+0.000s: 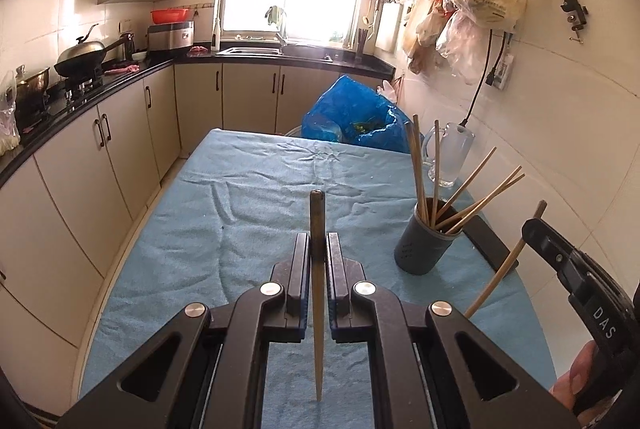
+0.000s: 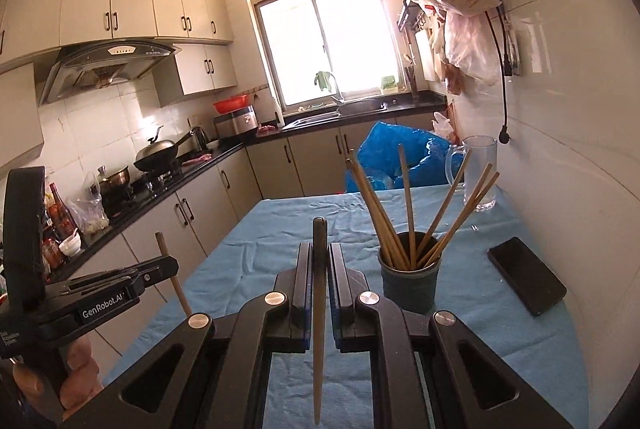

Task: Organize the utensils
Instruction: 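Lift the chopsticks upright with both grippers and carry them toward the black cup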

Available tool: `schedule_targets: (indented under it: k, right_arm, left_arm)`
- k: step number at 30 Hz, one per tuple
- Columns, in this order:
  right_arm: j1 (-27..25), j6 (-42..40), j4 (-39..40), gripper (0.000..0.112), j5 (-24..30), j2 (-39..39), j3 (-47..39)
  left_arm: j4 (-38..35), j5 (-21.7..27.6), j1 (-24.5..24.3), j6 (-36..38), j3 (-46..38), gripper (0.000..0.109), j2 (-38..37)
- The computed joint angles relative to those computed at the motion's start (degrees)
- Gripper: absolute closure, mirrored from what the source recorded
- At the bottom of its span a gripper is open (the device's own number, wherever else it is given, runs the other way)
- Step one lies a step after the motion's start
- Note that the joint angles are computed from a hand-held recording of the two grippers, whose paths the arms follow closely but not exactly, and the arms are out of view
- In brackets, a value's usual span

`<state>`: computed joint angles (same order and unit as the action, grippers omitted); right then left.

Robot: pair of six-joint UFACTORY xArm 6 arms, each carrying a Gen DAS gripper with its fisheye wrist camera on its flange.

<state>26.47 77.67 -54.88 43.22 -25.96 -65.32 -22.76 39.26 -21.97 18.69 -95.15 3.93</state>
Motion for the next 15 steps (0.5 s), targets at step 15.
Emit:
schedule_targets:
  k: [15]
  right_arm:
    - [-0.35,2.69,-2.11,0.104,1.61,-3.43,1.65]
  left_arm:
    - [0.46,-0.28,-1.24,0.23,-0.33,0.102,-0.34]
